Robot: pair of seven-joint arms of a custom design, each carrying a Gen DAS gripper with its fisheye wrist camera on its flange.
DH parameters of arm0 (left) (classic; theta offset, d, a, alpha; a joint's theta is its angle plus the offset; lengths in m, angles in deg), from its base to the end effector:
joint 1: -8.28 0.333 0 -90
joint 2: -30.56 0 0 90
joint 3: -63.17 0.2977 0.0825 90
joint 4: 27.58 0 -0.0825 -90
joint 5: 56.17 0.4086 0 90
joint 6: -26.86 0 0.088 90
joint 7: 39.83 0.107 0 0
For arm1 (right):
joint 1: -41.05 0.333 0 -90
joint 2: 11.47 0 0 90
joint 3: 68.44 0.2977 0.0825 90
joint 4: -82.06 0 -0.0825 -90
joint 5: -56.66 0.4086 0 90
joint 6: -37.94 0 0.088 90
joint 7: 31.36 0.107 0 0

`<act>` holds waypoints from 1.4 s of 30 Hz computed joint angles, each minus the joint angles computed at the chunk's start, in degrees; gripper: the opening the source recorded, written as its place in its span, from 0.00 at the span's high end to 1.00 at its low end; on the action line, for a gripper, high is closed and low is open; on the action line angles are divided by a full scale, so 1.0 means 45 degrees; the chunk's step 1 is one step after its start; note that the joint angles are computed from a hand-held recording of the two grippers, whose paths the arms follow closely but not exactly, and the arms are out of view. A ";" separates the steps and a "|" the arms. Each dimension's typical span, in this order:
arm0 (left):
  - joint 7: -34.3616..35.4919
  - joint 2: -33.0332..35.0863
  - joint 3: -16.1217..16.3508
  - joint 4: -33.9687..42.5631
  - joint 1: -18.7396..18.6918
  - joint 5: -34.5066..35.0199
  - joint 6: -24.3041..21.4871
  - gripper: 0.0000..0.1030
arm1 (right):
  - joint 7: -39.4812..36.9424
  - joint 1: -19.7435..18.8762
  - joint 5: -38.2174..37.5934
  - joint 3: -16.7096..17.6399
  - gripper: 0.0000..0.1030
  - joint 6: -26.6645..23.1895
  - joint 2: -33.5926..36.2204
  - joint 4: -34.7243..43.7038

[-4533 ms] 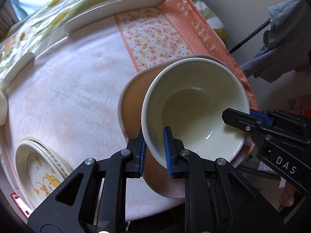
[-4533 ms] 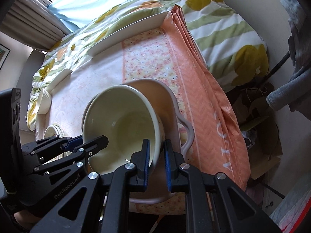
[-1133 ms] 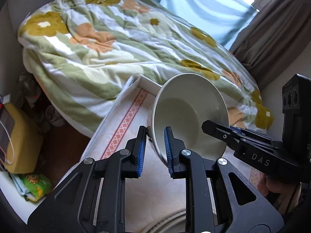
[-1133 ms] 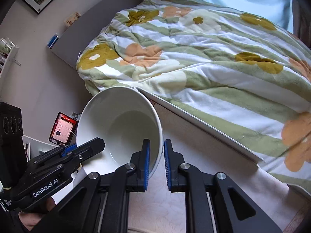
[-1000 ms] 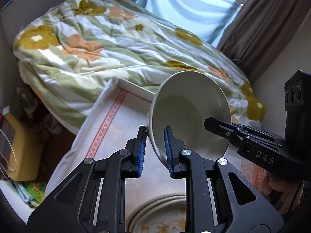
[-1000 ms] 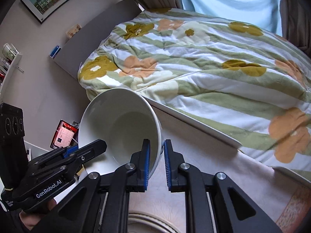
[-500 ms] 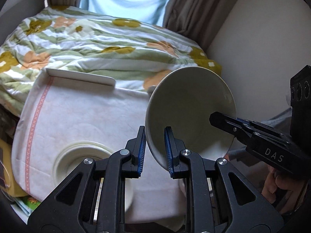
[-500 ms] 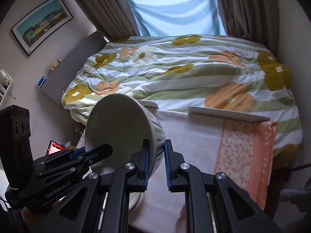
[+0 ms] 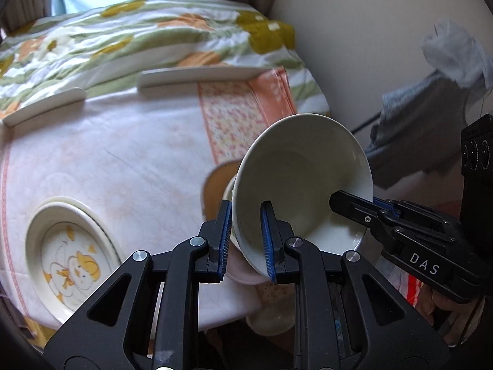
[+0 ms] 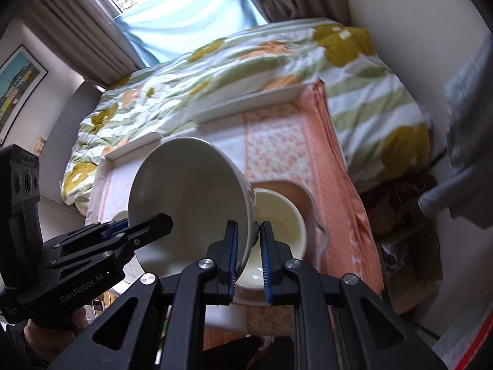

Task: Organize plates and bowls
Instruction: 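Carry the white bowl with both grippers onto the cream bowl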

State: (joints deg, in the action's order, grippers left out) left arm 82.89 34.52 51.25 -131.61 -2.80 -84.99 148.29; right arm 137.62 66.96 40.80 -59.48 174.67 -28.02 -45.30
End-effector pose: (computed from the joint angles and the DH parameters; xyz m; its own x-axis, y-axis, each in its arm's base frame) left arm 0.5714 -0.2634 0.4995 -0.6982 -0.6476 0.3052 -0.7114 0.5801 -0.3967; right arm 0.4354 0.3060 0.5145 -0.4818 -0.8098 -0.3348 -0.7241 0.5831 -0.3683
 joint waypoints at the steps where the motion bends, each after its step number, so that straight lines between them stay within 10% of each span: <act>1: 0.0055 0.0056 -0.0017 -0.0042 -0.0029 0.0142 -0.0029 0.84 | 0.0220 0.0009 0.0087 0.0025 0.87 0.0043 -0.0033 -0.0161; 24: -0.0468 0.0779 -0.0221 -0.0747 -0.1161 0.4196 0.2236 0.84 | 0.1330 0.0077 -0.0089 0.0026 0.87 0.0635 -0.0053 -0.1605; 42: -0.0226 0.0671 -0.0221 -0.0878 -0.1065 0.4060 0.2729 0.84 | 0.1456 0.0061 -0.0153 -0.0002 0.87 0.0679 -0.0197 -0.1706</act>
State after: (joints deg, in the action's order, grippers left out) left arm 81.88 37.55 50.26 -135.56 -7.59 -66.72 160.57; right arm 144.17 67.23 40.12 -59.49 177.73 -28.90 -52.97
